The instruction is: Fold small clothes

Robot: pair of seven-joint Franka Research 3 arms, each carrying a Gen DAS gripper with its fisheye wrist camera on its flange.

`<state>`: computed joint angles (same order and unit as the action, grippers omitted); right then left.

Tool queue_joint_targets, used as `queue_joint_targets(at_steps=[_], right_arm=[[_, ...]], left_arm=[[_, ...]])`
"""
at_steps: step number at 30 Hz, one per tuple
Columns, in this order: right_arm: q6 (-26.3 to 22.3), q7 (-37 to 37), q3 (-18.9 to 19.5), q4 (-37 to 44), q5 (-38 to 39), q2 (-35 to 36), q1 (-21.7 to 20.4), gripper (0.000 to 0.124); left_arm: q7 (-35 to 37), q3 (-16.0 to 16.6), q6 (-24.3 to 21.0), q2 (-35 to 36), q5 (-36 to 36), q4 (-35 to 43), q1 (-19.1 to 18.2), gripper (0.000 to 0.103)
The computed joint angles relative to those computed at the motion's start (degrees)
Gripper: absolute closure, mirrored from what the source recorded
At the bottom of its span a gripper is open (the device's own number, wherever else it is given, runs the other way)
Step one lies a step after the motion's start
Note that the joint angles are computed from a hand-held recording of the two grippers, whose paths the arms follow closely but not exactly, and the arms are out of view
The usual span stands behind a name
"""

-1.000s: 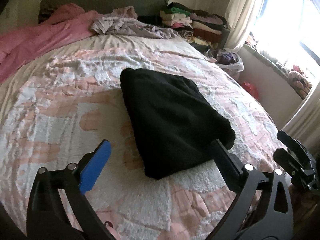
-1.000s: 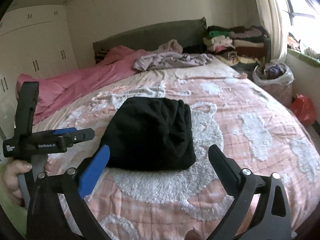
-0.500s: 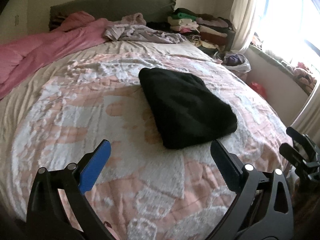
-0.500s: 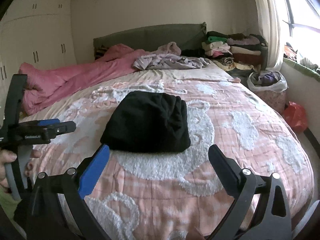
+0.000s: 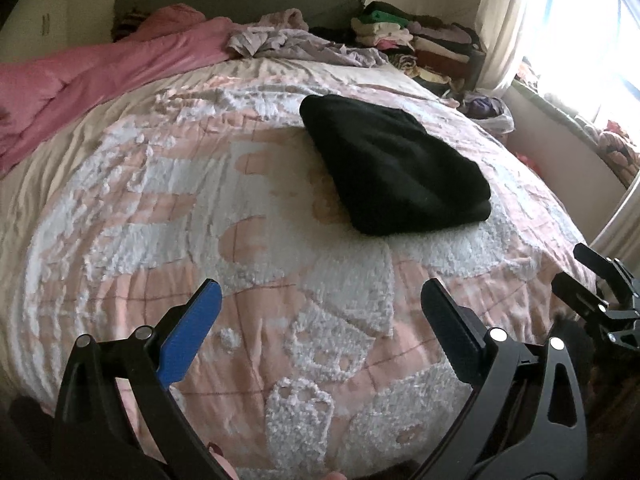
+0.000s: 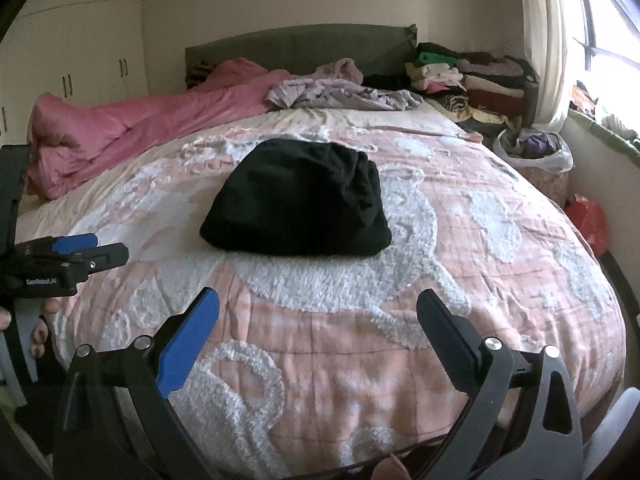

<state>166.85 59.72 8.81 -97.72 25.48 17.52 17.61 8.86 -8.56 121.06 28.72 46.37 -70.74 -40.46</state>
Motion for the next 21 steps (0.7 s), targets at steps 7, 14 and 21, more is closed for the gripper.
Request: queue_joint_targets(at_steps=[7, 14, 21], right_arm=[[0.2, 0.2, 0.0, -0.1, -0.3, 0.0, 0.2, 0.025], [0.3, 0.3, 0.0, -0.1, -0.2, -0.2, 0.1, 0.025], [0.2, 0.5, -0.1, -0.1, -0.3, -0.2, 0.2, 0.025]], left_arm=[[-0.7, 0.1, -0.5, -0.1, 0.4, -0.2, -0.2, 0.010], [-1.1, 0.1, -1.2, 0.0, 0.9, 0.1, -0.5, 0.010], [-0.9, 0.3, -2.4, 0.4, 1.0, 1.4, -1.0, 0.010]])
